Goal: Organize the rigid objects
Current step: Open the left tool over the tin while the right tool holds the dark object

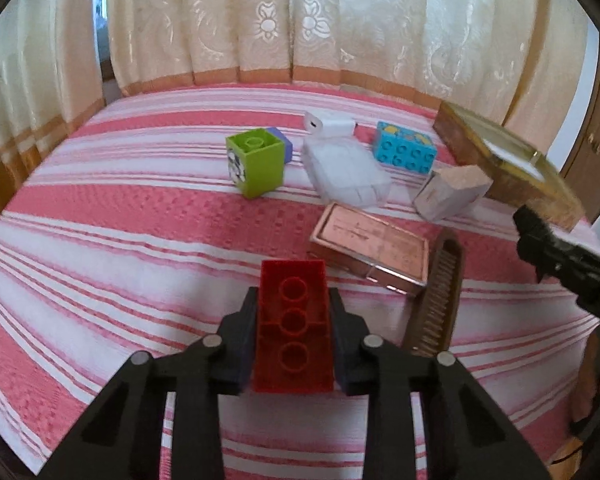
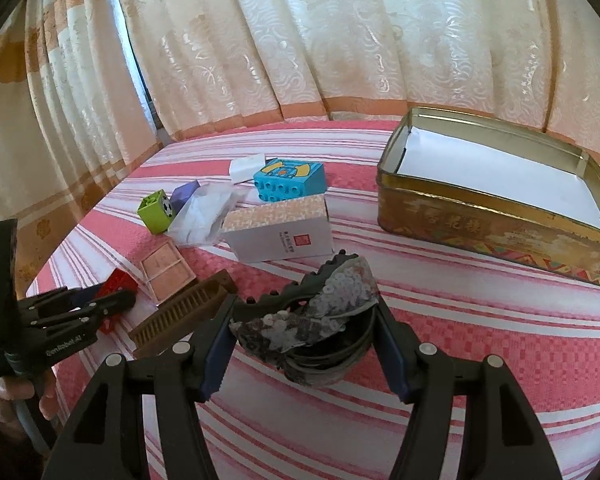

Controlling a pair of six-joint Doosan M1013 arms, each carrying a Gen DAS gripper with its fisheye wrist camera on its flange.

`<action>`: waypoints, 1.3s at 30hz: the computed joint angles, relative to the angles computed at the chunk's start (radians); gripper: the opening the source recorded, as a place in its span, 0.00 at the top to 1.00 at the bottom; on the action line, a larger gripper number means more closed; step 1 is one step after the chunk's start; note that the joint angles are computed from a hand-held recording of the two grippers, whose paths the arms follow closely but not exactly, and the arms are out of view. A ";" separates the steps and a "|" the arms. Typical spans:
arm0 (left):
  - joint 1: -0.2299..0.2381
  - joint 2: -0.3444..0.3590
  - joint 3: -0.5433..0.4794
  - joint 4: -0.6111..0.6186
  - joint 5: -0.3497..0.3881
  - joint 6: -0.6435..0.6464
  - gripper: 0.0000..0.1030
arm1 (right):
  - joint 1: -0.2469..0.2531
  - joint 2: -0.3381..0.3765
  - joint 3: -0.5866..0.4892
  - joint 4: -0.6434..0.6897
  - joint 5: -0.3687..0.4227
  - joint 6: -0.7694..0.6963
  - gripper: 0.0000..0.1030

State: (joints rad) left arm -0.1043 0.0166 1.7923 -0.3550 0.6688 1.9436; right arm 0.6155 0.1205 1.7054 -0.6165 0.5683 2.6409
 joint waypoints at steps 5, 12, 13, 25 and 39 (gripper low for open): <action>-0.003 -0.010 0.005 -0.034 -0.027 0.013 0.71 | -0.007 -0.012 0.011 -0.034 -0.015 0.040 0.37; -0.041 -0.028 -0.014 -0.126 -0.075 0.125 0.71 | -0.014 -0.044 0.030 -0.186 -0.034 0.175 0.37; -0.048 -0.029 -0.017 -0.140 -0.079 0.141 0.71 | -0.017 -0.049 0.034 -0.212 -0.032 0.203 0.37; -0.202 0.020 -0.098 -0.190 -0.149 0.237 0.71 | -0.057 -0.089 0.073 -0.564 0.183 0.530 0.37; -0.370 0.150 -0.224 -0.057 -0.188 0.079 0.71 | -0.147 -0.061 0.076 -0.635 0.367 0.528 0.36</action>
State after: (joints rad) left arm -0.4744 0.1666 1.5685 -0.4120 0.4811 2.0228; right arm 0.4683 0.0597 1.7814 -1.2517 0.9353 3.1686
